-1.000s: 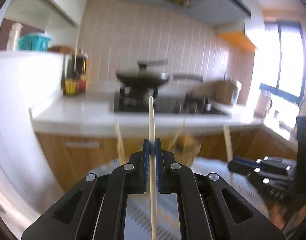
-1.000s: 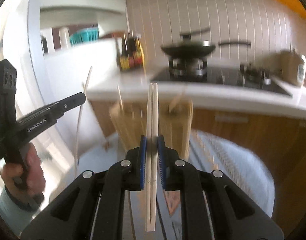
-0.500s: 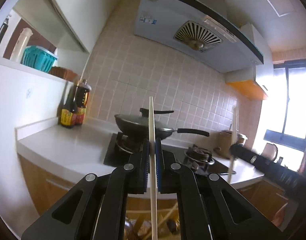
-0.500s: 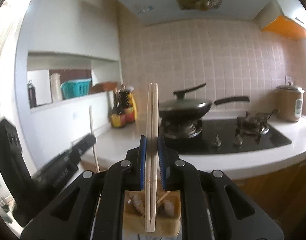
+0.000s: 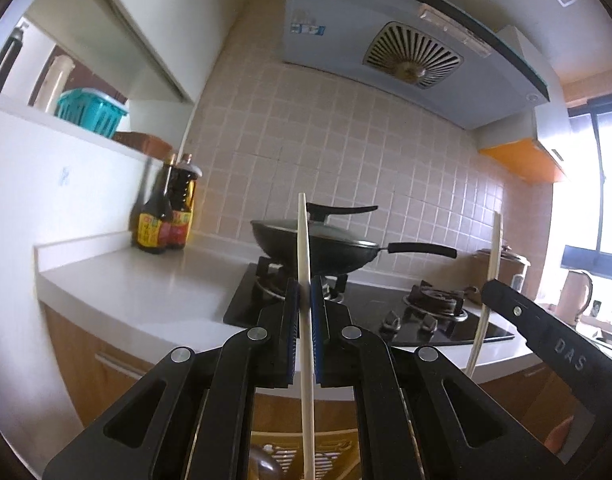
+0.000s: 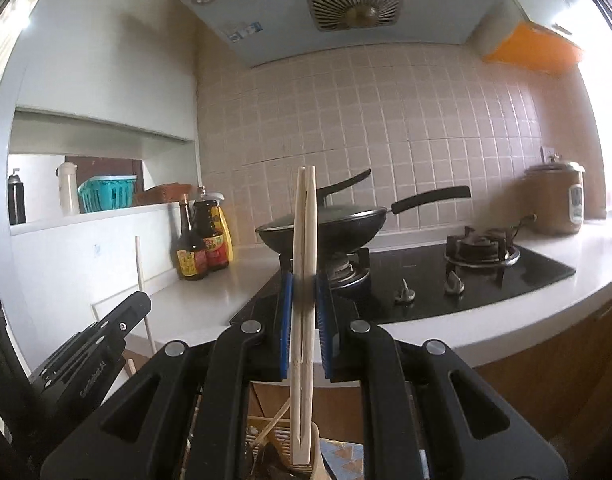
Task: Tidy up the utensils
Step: 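Lift the chopsticks with both tools over the tan basket and lower them in, then open both tools to release the chopsticks and pull back from the basket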
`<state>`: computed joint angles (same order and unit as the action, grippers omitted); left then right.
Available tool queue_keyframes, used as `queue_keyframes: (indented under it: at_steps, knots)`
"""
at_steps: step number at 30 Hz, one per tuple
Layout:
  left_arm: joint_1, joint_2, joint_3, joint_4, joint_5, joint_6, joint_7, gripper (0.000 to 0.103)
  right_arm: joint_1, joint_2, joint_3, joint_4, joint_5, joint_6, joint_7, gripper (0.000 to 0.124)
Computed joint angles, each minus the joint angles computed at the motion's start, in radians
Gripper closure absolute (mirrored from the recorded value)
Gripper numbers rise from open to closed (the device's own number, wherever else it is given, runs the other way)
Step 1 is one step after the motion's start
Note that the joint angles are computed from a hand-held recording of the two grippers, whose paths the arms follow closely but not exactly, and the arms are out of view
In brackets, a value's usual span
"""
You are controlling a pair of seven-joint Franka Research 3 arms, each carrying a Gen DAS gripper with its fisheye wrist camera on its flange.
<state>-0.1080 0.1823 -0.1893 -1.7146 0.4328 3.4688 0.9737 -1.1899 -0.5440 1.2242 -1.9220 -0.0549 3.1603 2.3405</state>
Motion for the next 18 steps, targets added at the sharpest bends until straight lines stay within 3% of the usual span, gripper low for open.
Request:
queue_keyframes:
  at_steps: [2,4,8,12,14,16,17,18]
  knots:
    - [-0.025,0.008,0.020,0.003,-0.030,-0.004,0.025,0.099,-0.007,0.002,0.013,-0.005,-0.004,0.005,-0.002,0.114]
    - [-0.107,0.008,0.090,-0.014,-0.133,0.011,0.114,0.099,-0.030,-0.040,0.021,-0.015,0.001,0.011,0.009,0.114]
    - [-0.146,0.004,0.112,-0.044,-0.227,0.036,0.214,0.099,-0.037,-0.125,0.021,-0.065,0.037,0.034,0.038,0.114]
    - [-0.070,-0.006,0.048,-0.066,-0.157,0.040,0.167,0.098,0.014,-0.098,0.012,-0.107,0.040,0.062,0.009,0.113]
    - [-0.002,-0.016,0.001,-0.078,-0.067,0.040,0.080,0.098,0.062,-0.079,-0.013,-0.127,0.039,0.050,-0.012,0.113]
    - [0.033,-0.040,-0.012,-0.104,-0.002,0.050,0.019,0.089,0.122,-0.072,-0.056,-0.153,0.034,0.035,-0.031,0.112]
    - [0.031,-0.062,-0.001,-0.130,0.001,0.062,0.021,0.077,0.158,-0.070,-0.084,-0.169,0.033,0.029,-0.037,0.104]
    - [0.045,-0.080,-0.002,-0.147,0.039,0.072,-0.008,0.063,0.194,-0.064,-0.111,-0.184,0.032,0.023,-0.043,0.086]
